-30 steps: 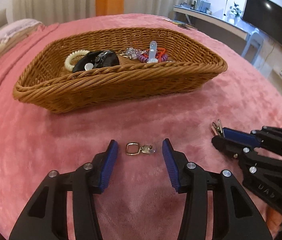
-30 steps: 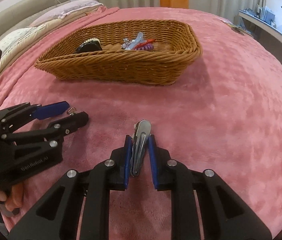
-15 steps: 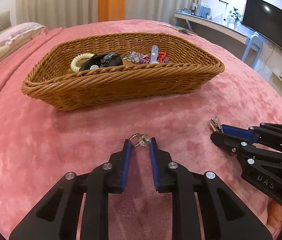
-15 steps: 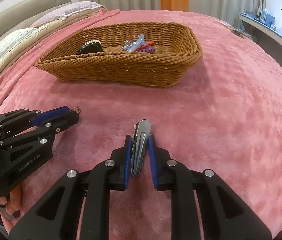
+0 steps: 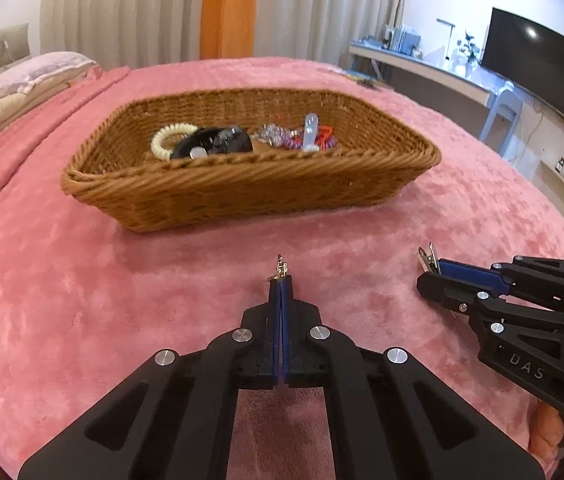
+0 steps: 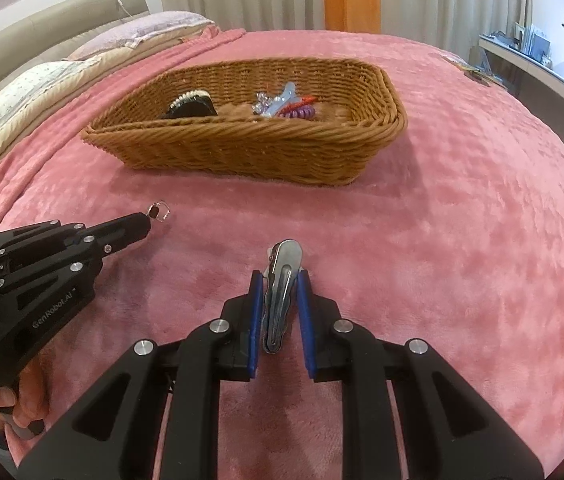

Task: Organize jewelry
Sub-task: 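Drop the ring charm and silver clip into the basket, opening both tools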

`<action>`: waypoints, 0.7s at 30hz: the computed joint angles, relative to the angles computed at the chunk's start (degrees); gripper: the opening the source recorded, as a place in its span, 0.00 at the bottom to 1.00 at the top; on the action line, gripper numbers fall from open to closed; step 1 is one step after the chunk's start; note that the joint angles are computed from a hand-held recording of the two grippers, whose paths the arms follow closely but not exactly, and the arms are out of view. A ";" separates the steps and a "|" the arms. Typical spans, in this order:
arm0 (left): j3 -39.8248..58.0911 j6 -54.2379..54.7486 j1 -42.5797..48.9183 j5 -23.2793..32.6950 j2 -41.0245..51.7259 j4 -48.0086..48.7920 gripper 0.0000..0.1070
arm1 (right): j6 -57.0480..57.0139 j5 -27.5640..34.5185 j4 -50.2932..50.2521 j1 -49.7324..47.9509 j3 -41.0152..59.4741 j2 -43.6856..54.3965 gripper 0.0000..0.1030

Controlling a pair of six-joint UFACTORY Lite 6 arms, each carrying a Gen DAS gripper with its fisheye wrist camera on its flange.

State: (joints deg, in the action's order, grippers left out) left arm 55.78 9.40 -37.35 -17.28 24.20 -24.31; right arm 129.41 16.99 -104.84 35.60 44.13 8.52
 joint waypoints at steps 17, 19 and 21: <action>-11.37 -14.38 1.06 -7.95 -12.32 12.46 0.00 | 7.59 6.23 -6.12 4.04 -8.19 -12.71 0.14; -12.92 -22.69 2.00 -6.30 -16.16 20.55 0.00 | 3.79 6.28 -2.28 4.66 -7.95 -15.25 0.14; -13.11 -21.97 2.01 -4.34 -19.62 20.58 0.00 | -2.91 5.54 3.51 4.58 -6.66 -18.74 0.14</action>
